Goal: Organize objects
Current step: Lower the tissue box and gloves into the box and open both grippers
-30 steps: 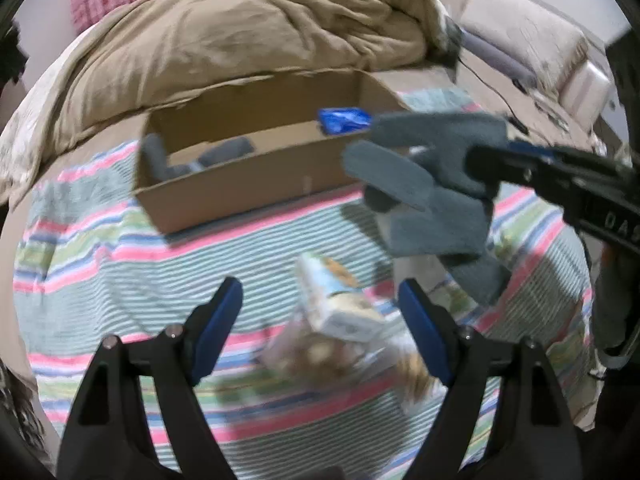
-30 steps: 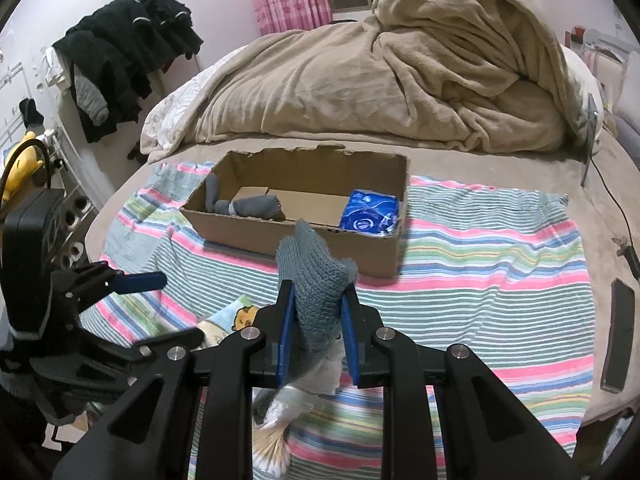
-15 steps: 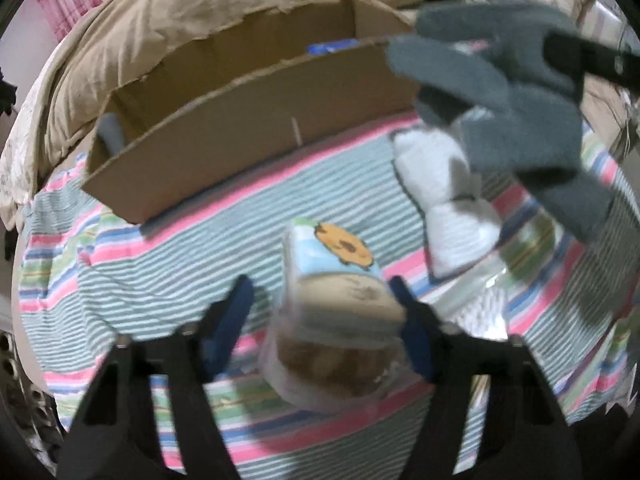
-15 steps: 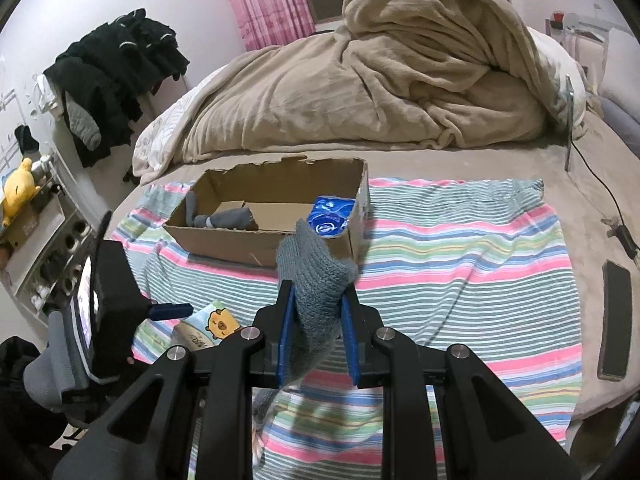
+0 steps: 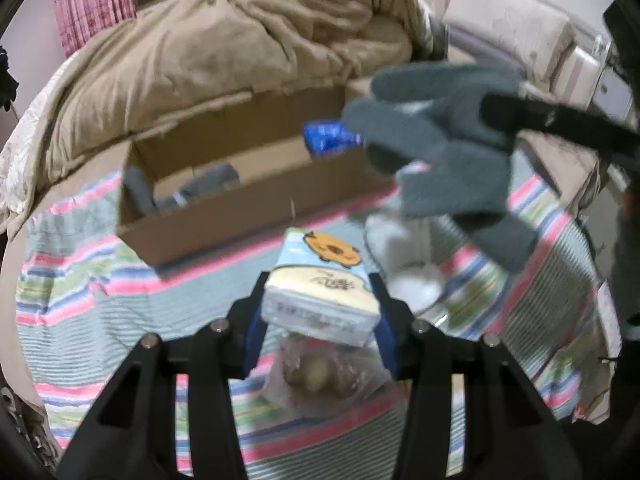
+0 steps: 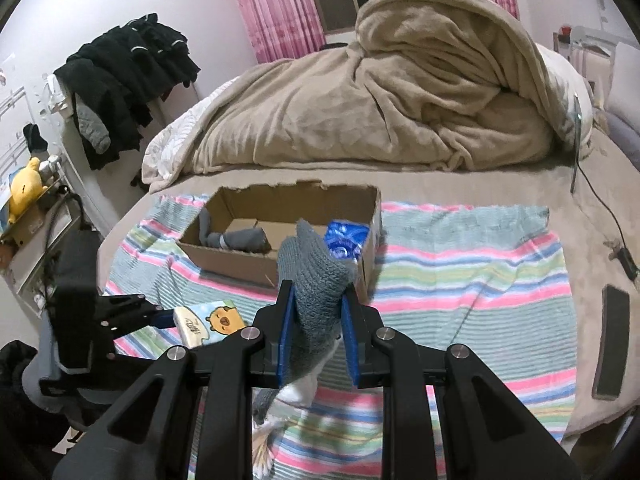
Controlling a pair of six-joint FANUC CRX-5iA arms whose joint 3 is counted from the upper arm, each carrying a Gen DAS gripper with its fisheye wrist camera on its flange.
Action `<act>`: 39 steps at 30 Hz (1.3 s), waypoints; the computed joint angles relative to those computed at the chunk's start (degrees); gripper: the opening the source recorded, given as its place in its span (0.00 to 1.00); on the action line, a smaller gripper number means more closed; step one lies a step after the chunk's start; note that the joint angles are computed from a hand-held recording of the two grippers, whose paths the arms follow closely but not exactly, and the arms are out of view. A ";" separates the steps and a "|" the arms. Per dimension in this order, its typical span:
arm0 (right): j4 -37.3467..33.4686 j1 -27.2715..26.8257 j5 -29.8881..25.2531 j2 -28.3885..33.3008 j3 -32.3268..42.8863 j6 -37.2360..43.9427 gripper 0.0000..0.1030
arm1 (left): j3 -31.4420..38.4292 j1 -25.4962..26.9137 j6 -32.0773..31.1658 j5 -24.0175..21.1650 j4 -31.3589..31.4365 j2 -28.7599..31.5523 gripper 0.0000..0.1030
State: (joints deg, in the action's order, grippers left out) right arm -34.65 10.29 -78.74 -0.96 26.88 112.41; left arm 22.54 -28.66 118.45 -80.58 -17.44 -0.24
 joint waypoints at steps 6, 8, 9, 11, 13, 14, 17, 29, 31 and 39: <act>0.60 2.41 0.66 1.64 3.42 0.11 0.23 | 0.49 3.36 0.43 3.76 0.78 -2.79 0.46; 0.75 3.09 0.79 2.42 4.55 -0.07 0.22 | 0.45 4.95 0.06 4.73 0.88 -3.46 0.46; 0.70 3.37 0.71 3.08 5.46 -0.22 0.22 | 0.39 5.60 -0.06 5.07 0.97 -3.68 0.46; 0.62 3.80 0.48 4.30 7.20 -0.56 0.23 | 0.06 7.42 -0.08 6.27 1.86 -4.32 0.46; 0.99 4.60 0.63 5.41 8.73 -0.71 0.22 | -0.64 8.96 -0.15 7.54 2.55 -4.96 0.46; 1.09 4.93 0.61 5.94 9.49 -0.72 0.22 | -0.74 9.33 -0.15 7.85 2.56 -5.07 0.46; 1.73 6.11 0.73 7.49 11.35 -0.88 0.22 | -1.73 11.30 -0.43 9.43 3.59 -5.41 0.46; 4.63 10.14 0.87 13.72 16.12 -1.75 0.22 | -5.29 17.45 -3.21 15.53 7.74 -4.18 0.46; 5.04 10.63 0.82 14.58 16.35 -1.89 0.22 | -6.08 18.39 -3.71 16.41 8.92 -3.79 0.46; 6.39 12.21 0.22 17.18 15.97 -1.84 0.22 | -8.30 20.25 -4.56 17.96 11.65 -2.35 0.46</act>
State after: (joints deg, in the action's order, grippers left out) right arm -28.26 22.50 -78.53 16.22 42.85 110.57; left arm 14.23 -8.41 113.89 -62.62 -5.79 -2.58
